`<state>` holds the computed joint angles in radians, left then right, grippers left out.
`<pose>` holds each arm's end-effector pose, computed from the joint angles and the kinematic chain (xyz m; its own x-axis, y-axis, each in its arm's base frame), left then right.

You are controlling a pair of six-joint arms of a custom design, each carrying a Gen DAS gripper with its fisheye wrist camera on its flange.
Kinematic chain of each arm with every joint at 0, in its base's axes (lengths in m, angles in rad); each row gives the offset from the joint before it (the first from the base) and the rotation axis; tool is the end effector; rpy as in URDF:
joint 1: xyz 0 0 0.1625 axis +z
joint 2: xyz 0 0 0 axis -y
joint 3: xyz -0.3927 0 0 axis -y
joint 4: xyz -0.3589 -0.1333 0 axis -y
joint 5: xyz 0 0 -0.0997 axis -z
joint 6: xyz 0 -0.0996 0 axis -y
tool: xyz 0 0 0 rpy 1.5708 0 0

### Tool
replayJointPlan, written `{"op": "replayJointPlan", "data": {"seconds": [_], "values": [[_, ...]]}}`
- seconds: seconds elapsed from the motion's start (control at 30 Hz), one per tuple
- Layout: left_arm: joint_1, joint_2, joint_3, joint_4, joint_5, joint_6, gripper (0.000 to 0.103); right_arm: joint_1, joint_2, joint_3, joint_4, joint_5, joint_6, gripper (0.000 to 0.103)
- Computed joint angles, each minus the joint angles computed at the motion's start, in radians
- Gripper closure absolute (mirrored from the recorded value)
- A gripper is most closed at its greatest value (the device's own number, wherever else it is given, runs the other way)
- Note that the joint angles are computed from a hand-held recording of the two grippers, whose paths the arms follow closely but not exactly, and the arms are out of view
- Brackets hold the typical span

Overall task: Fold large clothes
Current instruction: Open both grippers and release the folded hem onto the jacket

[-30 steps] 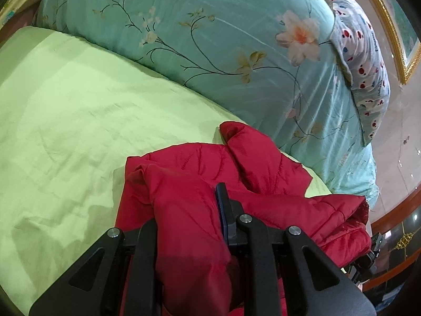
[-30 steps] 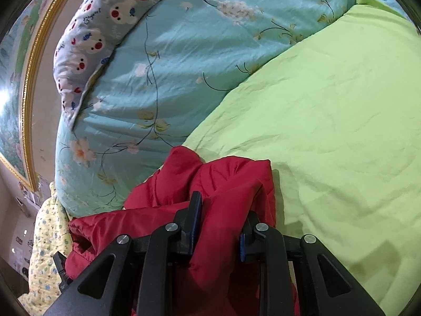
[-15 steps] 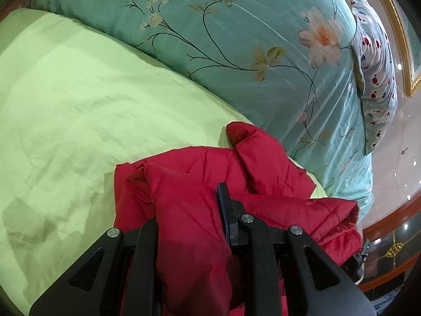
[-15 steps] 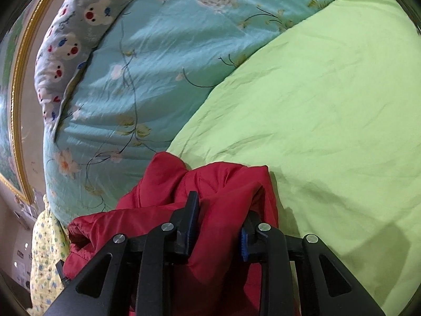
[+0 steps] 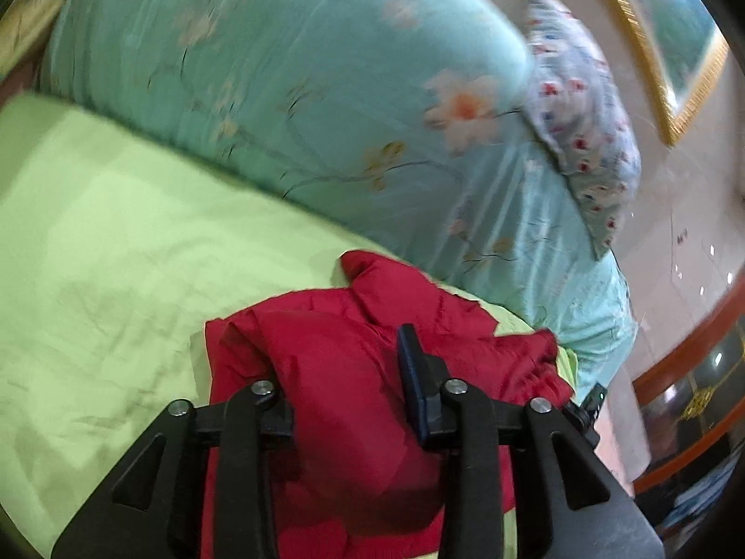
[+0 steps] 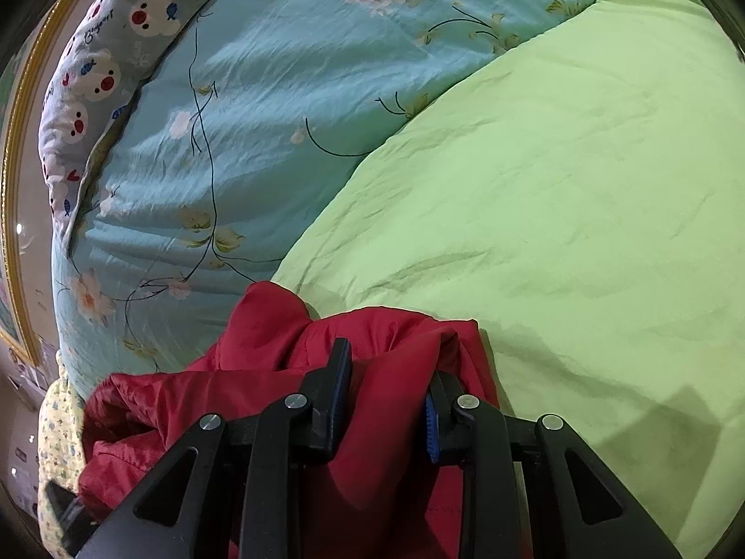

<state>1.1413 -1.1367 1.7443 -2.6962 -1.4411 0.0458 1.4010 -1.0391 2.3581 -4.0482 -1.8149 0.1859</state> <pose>-0.1150 -0.6021 0.2774 -0.9107 0.3905 -0.1349 0.4039 0.7729 -0.4893 0.0372 -0.4295 0.2060 -0.8906 0.4486 -0.0741 0.2364 0.3176 -0.9183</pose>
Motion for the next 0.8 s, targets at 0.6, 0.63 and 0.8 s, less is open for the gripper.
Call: {"op": "replayJointPlan", "data": {"seconds": [0.6,0.63,0.8], "values": [[-0.133,0.096,0.207,-0.106,0.288,0.166,0.044,0.042,0.001,-0.016,0.000,-0.059,-0.005,0.061],[-0.130,0.122,0.202,-0.135,0.303,0.173,0.044,0.046,-0.013,-0.001,-0.008,-0.047,-0.001,0.055],[-0.122,0.198,0.151,-0.201,0.327,0.176,0.041,0.158,-0.040,0.066,-0.163,-0.123,-0.095,0.035]]}}
